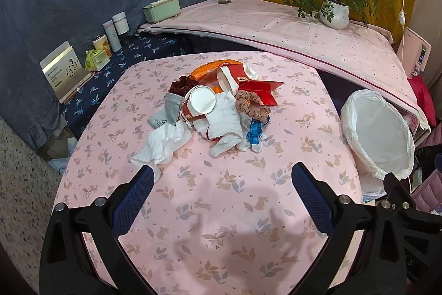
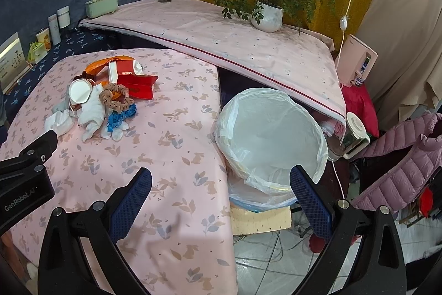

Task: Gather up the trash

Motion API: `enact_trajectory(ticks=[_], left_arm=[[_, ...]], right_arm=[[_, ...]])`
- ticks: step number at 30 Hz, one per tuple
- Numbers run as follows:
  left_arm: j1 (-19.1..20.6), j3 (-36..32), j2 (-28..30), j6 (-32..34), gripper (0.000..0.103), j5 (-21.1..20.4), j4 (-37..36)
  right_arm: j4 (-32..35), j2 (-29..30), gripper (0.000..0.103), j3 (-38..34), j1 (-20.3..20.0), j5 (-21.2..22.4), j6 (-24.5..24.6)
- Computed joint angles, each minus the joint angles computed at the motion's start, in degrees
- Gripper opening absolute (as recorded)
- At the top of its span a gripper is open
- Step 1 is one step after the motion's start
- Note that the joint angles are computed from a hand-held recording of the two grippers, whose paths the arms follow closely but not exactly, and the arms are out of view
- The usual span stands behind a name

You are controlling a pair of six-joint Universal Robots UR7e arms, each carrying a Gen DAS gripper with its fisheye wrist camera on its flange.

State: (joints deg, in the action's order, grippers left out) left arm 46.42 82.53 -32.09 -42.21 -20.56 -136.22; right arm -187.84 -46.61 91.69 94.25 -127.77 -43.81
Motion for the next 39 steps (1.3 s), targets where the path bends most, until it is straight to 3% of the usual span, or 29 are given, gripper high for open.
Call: enact_trajectory(ticks=[39], left_arm=[[-0.17, 1.69, -0.27, 1.02, 0.094, -0.28, -2.64]], right_arm=[[0.46, 0.41, 0.095, -0.50, -0.15, -0.98, 1.00]])
